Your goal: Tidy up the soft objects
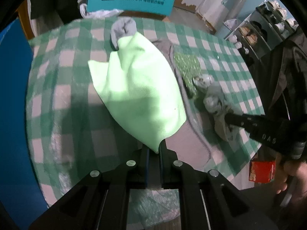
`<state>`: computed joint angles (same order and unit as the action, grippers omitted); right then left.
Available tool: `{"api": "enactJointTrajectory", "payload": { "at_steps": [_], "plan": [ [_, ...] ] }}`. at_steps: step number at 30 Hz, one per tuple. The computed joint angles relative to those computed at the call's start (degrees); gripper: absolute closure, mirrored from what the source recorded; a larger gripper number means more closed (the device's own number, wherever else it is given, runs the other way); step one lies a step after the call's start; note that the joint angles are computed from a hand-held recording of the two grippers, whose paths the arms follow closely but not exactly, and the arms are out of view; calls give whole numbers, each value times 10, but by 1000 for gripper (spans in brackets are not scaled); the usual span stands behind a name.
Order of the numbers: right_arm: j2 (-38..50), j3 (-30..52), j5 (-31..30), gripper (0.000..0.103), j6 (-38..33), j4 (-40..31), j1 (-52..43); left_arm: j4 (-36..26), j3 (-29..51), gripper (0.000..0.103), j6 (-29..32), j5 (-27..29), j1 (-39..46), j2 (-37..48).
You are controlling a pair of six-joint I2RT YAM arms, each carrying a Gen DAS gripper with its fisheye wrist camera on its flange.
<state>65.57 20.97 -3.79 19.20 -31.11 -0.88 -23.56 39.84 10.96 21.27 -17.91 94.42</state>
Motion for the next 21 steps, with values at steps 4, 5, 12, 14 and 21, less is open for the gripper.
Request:
{"api": "enactJointTrajectory", "payload": {
  "at_steps": [4,5,12,14,21],
  "plan": [
    [0,0,2,87,9,-1,10,-14,-5,95,14,4,-8,-4],
    [0,-1,2,87,10,-2,11,-17,-4,93,14,1,-12,-1],
    [19,1,-4,87,14,4,8,6,-5,50,-7,-21,-13,8],
    [28,3,-5,87,12,8,6,11,-6,45,-9,-27,-13,7],
    [33,5,-6,87,6,13,4,36,-12,39,-14,-43,-18,-8]
  ]
}}
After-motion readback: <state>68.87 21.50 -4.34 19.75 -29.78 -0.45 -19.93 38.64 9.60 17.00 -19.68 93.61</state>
